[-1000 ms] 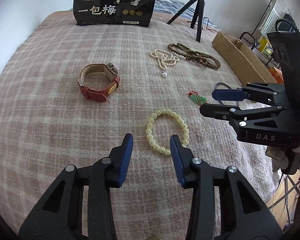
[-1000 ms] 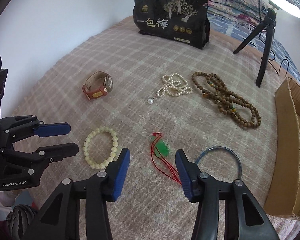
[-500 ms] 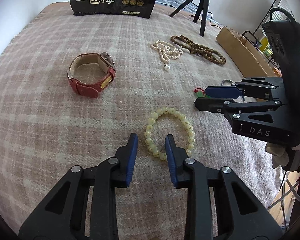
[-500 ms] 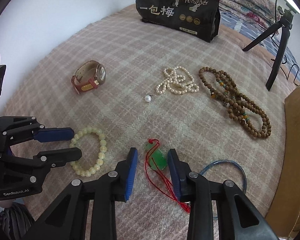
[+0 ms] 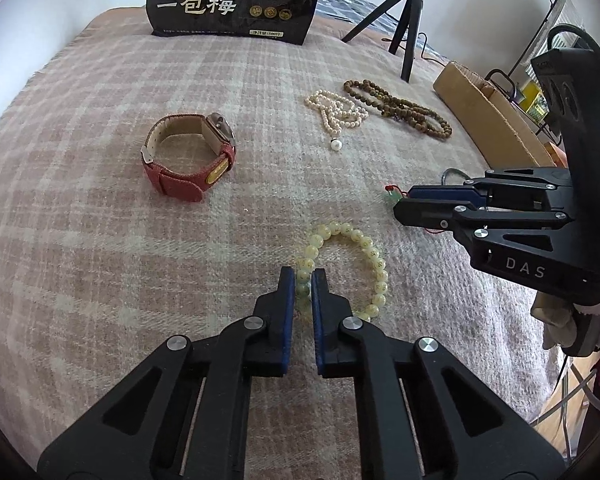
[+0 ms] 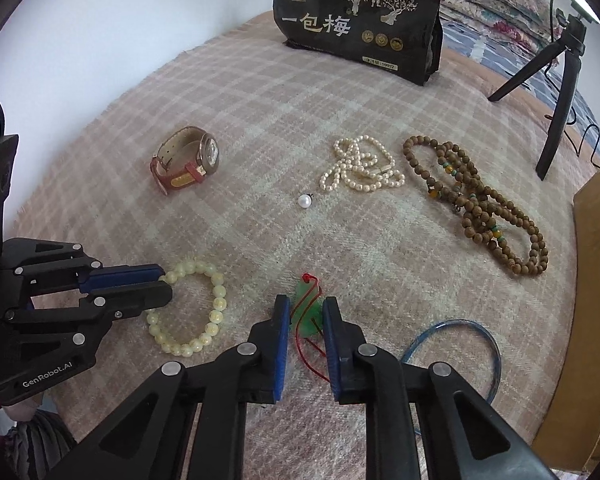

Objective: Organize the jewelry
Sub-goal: 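Close the left tool on the bead bracelet while the right tool grips the jade pendant, then lift and carry the bracelet and pendant in both tools over the cardboard box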

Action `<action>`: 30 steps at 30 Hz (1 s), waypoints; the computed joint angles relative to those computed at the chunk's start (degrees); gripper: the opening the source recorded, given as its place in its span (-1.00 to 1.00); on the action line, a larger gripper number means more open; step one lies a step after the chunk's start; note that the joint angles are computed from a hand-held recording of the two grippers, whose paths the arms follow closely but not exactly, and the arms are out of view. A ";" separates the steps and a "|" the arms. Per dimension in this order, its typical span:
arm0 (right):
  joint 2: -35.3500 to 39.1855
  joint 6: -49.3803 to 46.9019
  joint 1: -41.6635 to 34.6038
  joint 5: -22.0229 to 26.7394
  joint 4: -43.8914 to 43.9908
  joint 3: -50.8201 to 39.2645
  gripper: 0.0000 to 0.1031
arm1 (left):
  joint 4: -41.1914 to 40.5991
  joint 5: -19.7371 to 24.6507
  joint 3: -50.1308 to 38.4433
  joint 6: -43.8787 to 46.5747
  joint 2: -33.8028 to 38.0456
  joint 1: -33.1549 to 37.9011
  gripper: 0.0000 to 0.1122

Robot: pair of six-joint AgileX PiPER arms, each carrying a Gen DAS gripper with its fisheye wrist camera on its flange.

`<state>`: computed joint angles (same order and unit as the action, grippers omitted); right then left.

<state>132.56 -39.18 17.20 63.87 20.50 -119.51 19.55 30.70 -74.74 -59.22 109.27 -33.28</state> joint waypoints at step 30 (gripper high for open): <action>-17.23 -4.34 -11.34 1.10 12.70 9.99 -0.71 | 10.41 11.63 -5.57 -6.19 -6.79 -7.32 -0.91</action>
